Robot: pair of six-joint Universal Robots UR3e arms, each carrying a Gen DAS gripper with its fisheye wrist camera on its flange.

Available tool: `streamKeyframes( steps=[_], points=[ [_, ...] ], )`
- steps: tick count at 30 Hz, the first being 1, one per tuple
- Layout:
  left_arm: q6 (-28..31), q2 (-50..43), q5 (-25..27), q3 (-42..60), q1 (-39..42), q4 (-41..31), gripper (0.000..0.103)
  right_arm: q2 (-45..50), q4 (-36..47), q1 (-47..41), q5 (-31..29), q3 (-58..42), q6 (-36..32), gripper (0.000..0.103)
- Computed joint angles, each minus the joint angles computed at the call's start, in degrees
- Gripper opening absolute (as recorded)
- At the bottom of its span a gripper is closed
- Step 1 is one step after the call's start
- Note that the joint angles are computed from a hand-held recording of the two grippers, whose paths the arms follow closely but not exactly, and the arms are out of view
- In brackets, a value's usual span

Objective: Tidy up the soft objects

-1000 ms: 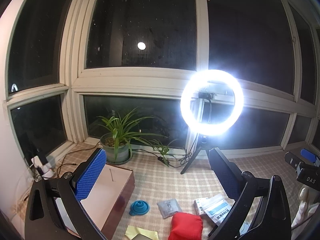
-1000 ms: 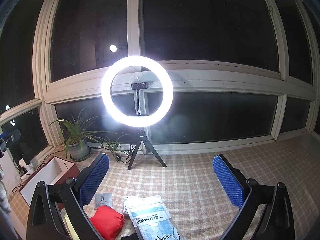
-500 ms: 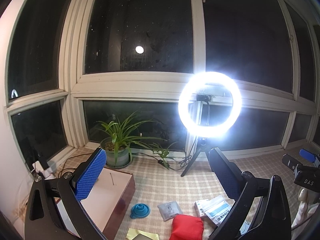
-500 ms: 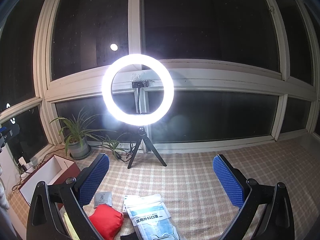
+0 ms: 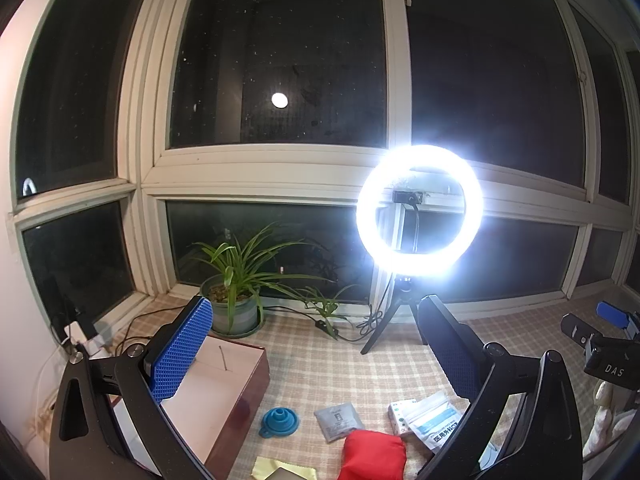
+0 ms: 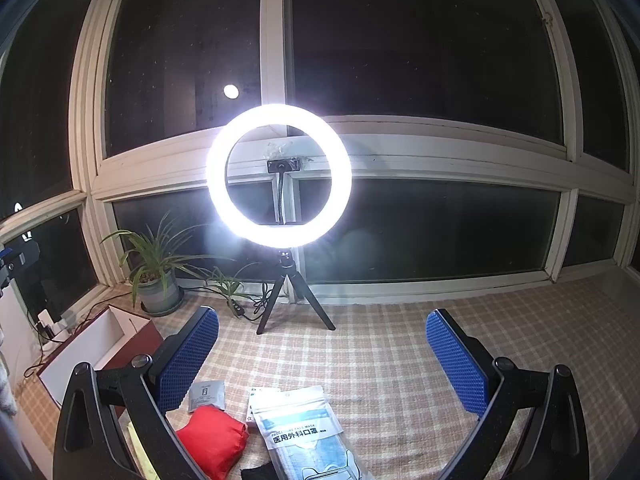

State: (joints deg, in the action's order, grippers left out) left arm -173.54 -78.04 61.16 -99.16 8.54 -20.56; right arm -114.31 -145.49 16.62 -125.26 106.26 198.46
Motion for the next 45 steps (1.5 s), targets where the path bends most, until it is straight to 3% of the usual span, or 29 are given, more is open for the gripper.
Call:
streamKeyframes(
  steps=[21,34,39,45],
  points=[
    [0.27,-0.73,0.38,0.43,-0.59,-1.38,0.102,-0.88,1.15,-2.03,2.56,0.39,-0.88,0.103],
    [1.28,-1.79,1.7,-0.42,-1.37,-2.58,0.102,-5.04,3.42,-8.92,11.14,3.48,-2.64,0.103],
    [1.55,-2.61,0.2,-0.33,-0.52,-6.14,0.102,-9.74,5.31,-17.37,21.25,6.4,-6.29,0.103],
    [3.2,-3.06,-0.52,-1.09,-0.96,-10.53,0.102,-20.95,16.89,-40.05,46.86,10.36,-16.62,0.103]
  ],
)
